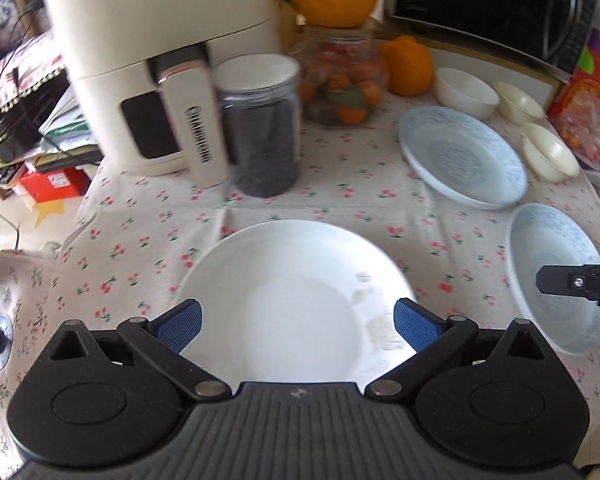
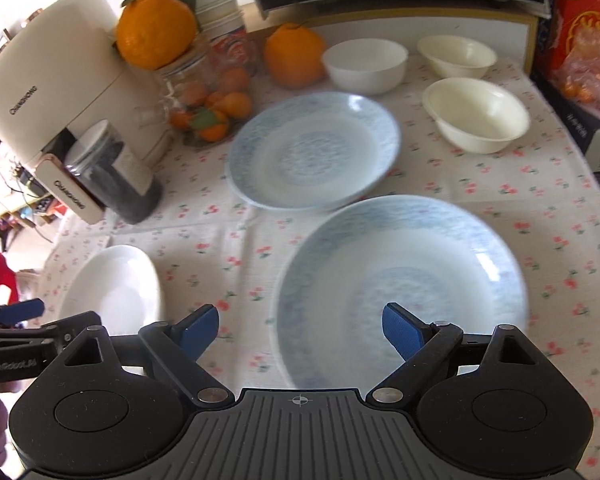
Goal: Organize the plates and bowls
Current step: 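Move both grippers toward the smaller blue-patterned plate beside the bowls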
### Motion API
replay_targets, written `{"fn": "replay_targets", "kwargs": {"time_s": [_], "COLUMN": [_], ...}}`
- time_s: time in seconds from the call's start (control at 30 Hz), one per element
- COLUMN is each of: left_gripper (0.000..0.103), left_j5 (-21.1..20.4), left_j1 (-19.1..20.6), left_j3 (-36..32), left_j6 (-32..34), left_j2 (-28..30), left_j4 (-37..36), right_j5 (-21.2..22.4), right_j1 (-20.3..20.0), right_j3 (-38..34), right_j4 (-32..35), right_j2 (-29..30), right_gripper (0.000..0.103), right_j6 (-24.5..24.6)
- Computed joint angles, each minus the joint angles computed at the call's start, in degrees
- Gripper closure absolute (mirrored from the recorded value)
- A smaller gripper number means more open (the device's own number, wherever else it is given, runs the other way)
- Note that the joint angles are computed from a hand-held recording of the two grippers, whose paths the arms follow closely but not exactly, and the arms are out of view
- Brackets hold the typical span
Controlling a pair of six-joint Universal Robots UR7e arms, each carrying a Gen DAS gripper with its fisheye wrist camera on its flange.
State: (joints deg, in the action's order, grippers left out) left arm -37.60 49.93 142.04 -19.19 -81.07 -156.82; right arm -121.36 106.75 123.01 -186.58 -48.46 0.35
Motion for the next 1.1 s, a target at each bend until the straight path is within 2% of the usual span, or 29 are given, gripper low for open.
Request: {"fn": "replay_targets", "kwargs": {"time_s": [0.23, 0.37, 0.53, 0.83, 1.1], "left_gripper": [0.001, 0.002, 0.002, 0.003, 0.005], "left_j5": [0.23, 0.02, -1.32, -5.6, -6.64], "left_j1": [3.97, 5.66, 6.42, 5.5, 5.75], "left_j3": [0.39, 0.12, -0.1, -5.87, -12.02], "left_j6": [4.78, 4.65, 7.26, 8.12, 7.82], "left_j2": [-1.54, -2.44, -0.84, 9.91, 19.7], "left_j4": [-3.81, -4.09, -11.44, -22.42, -28.3], "right_j5": [2.63, 3.45, 3.06, -1.34, 0.0], "right_j1": [1.07, 1.54, 1.66, -1.06, -5.08], "right_j3": [-2.14, -3.28, -5.67, -11.0, -13.02], "right_j4": [-1.35, -0.79, -1.87, -7.92, -8.37], "right_j2": [3.99, 5.63, 7.07, 8.54, 7.96], "right_gripper": [0.012, 0.012, 0.012, 0.012, 0.012], "right_j6": [-0.14, 0.66, -0.82, -5.02, -5.36]}}
